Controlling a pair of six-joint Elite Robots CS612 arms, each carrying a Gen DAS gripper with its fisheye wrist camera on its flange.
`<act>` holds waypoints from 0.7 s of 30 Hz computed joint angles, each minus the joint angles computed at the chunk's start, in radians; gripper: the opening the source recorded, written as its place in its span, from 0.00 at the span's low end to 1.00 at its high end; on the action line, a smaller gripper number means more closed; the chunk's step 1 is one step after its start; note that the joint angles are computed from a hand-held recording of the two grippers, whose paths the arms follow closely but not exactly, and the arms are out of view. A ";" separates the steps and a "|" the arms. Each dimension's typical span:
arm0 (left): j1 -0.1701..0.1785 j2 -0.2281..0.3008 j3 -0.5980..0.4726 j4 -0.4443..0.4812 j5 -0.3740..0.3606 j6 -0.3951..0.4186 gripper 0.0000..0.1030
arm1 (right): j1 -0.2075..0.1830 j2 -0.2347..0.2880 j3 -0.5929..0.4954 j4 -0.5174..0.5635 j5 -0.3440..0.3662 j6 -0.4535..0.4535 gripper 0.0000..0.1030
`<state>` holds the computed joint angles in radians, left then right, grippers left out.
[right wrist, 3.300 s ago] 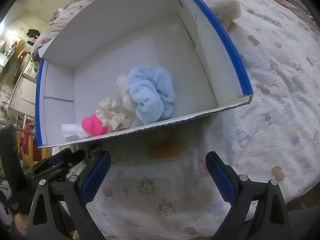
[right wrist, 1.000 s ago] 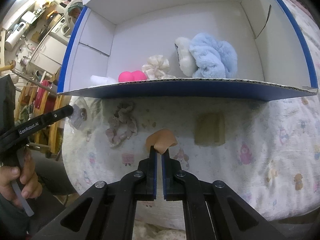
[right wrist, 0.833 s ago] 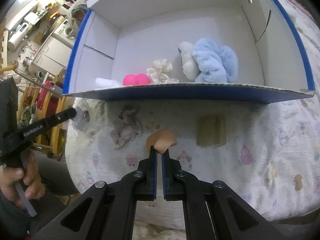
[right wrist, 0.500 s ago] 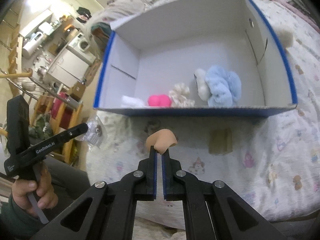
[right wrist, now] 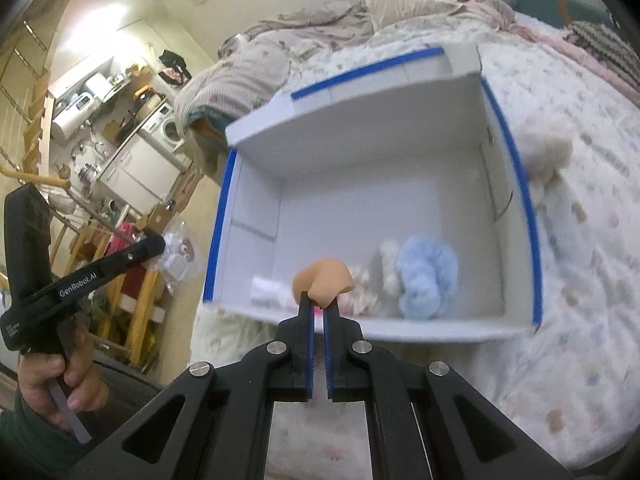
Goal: Organize soft objects
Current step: 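Carry the plastic bag and peach sponge piece over the box with both tools, then lower both items into the box and open both tools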
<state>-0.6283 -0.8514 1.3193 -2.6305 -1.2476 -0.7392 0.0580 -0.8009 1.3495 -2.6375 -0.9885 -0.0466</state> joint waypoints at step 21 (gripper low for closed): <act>0.023 0.189 -0.216 0.090 0.006 0.090 0.03 | 0.006 0.129 -0.154 0.066 -0.123 0.069 0.06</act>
<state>-0.6057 -0.6624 1.1029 -2.5407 -1.2415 -0.6492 0.0636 -0.6714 1.1954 -2.5718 -1.1117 0.0222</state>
